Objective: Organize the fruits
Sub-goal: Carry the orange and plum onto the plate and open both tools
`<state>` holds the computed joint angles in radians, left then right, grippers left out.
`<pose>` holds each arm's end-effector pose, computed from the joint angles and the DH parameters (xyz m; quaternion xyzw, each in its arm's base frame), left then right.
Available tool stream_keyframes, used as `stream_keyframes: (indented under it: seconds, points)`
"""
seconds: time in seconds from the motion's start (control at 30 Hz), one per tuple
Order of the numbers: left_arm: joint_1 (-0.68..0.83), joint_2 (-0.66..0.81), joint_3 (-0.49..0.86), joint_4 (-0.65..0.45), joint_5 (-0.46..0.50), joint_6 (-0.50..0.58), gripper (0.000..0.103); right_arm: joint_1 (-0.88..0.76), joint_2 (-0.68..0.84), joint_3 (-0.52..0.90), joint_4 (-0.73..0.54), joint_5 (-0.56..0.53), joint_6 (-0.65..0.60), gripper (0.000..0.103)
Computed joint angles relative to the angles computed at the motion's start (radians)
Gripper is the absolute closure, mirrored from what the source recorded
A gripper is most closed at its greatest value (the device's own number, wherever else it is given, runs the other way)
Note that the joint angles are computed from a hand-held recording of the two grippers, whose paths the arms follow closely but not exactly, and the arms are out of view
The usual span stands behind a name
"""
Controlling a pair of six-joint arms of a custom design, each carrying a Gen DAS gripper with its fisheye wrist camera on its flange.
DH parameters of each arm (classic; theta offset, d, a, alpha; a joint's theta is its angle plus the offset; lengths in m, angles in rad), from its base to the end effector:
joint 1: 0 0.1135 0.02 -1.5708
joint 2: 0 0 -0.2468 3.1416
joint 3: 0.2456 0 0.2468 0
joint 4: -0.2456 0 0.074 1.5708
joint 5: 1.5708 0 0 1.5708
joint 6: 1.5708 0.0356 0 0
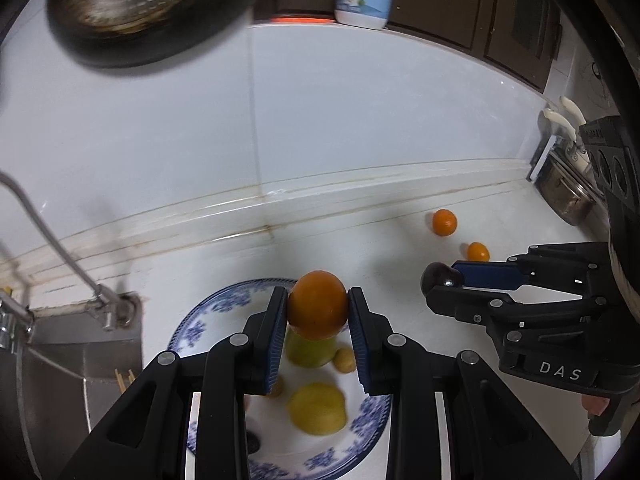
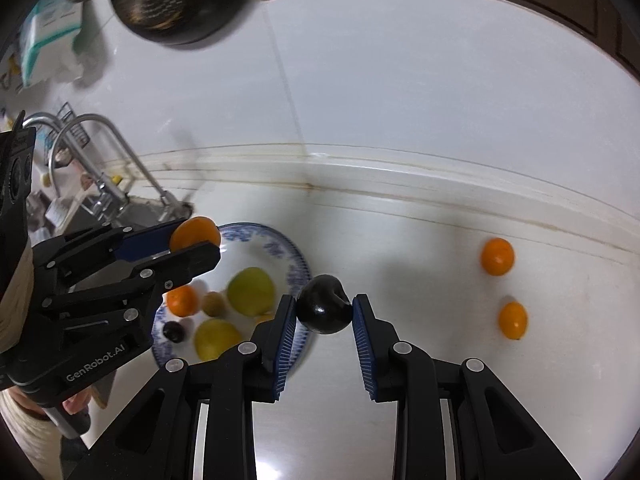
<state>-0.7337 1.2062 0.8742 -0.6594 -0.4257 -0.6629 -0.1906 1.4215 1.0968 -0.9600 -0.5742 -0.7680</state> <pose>0.1852 -0.1472 0.2337 -0.0271 0.9383 -0.0245 0.3440 0.2576 -0.0300 0.2384 -0.3090 0.8985 0.1856 0.2506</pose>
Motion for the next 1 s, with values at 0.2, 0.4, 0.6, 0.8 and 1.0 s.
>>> stream_keyframes:
  seconds: [0.2,0.4,0.6,0.8,1.0]
  points:
    - [0.026,-0.143,-0.104,-0.05,-0.001,-0.009,0.073,0.081,-0.063,-0.056,0.02,0.006,0.045,0.073]
    - [0.079,-0.249,-0.181,-0.091,0.02,0.009,0.073,0.21,-0.09,-0.119,0.102,0.033,0.15,0.073]
    - [0.131,-0.303,-0.239,-0.091,0.056,0.04,0.073,0.33,-0.059,-0.134,0.171,0.068,0.234,0.073]
    - [0.221,-0.321,-0.301,-0.046,0.116,0.097,0.073,0.413,-0.001,-0.121,0.235,0.109,0.284,0.073]
    - [0.296,-0.268,-0.328,0.018,0.169,0.157,0.073,0.468,0.08,-0.095,0.276,0.149,0.297,0.073]
